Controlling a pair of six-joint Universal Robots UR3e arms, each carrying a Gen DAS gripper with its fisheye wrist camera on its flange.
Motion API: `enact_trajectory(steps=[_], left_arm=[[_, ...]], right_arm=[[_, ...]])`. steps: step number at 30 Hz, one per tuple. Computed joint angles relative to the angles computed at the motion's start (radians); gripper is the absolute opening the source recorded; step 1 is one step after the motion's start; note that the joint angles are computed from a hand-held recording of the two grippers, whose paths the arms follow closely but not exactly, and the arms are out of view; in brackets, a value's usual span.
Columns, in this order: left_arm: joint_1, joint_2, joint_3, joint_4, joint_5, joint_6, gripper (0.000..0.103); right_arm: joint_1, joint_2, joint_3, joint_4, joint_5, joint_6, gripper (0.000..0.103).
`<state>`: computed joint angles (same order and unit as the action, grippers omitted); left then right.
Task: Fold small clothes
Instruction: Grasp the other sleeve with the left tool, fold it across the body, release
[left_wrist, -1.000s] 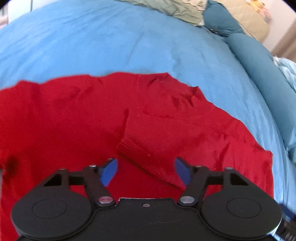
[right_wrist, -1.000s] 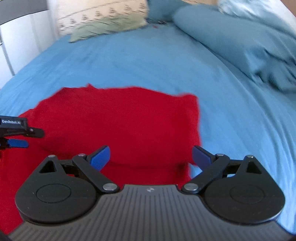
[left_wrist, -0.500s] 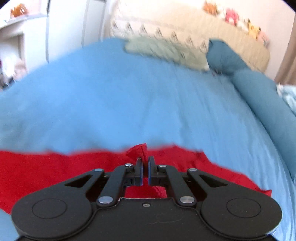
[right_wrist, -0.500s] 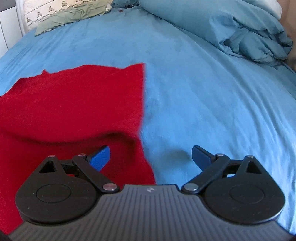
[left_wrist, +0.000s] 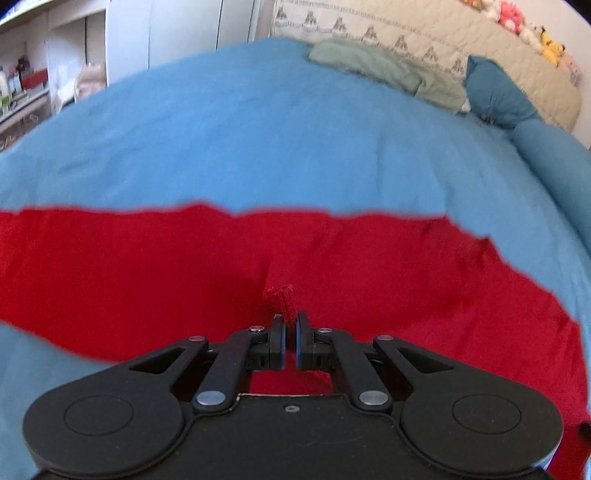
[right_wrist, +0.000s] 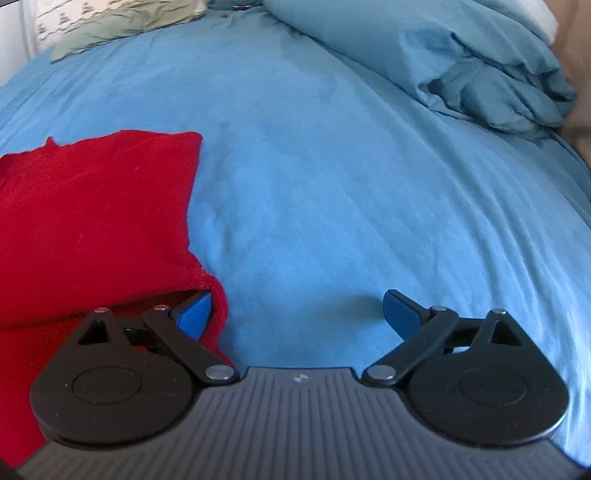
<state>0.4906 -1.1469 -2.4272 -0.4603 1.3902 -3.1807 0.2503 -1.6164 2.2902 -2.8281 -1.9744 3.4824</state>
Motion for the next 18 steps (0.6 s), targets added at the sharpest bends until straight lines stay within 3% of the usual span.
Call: enact_trajectory(steps=[6, 10, 11, 12, 14, 16, 18], left_arm=[[0.025, 0.143, -0.017, -0.176, 0.058, 0.099, 0.019], [-0.055, 0.194, 0.056, -0.295, 0.23, 0.098, 0.034], [-0.06, 0.219, 0.063, -0.302, 0.228, 0.118, 0.042], [-0.061, 0.248, 0.068, -0.297, 0.206, 0.15, 0.057], [-0.088, 0.241, 0.077, -0.25, 0.176, 0.182, 0.074], [-0.135, 0.174, 0.086, -0.184, 0.159, 0.176, 0.074], [-0.179, 0.09, 0.103, -0.129, 0.157, 0.152, 0.074]], right_arm=[[-0.009, -0.061, -0.028, 0.098, 0.037, -0.105, 0.103], [0.069, -0.103, -0.083, 0.209, -0.017, -0.173, 0.103], [0.079, -0.127, -0.093, 0.208, 0.002, -0.184, 0.103], [0.083, -0.149, -0.095, 0.185, 0.046, -0.195, 0.103], [0.074, -0.149, -0.113, 0.131, 0.169, -0.209, 0.103], [0.09, -0.056, -0.179, 0.108, 0.244, -0.217, 0.103], [0.117, 0.05, -0.209, 0.027, 0.254, -0.213, 0.103]])
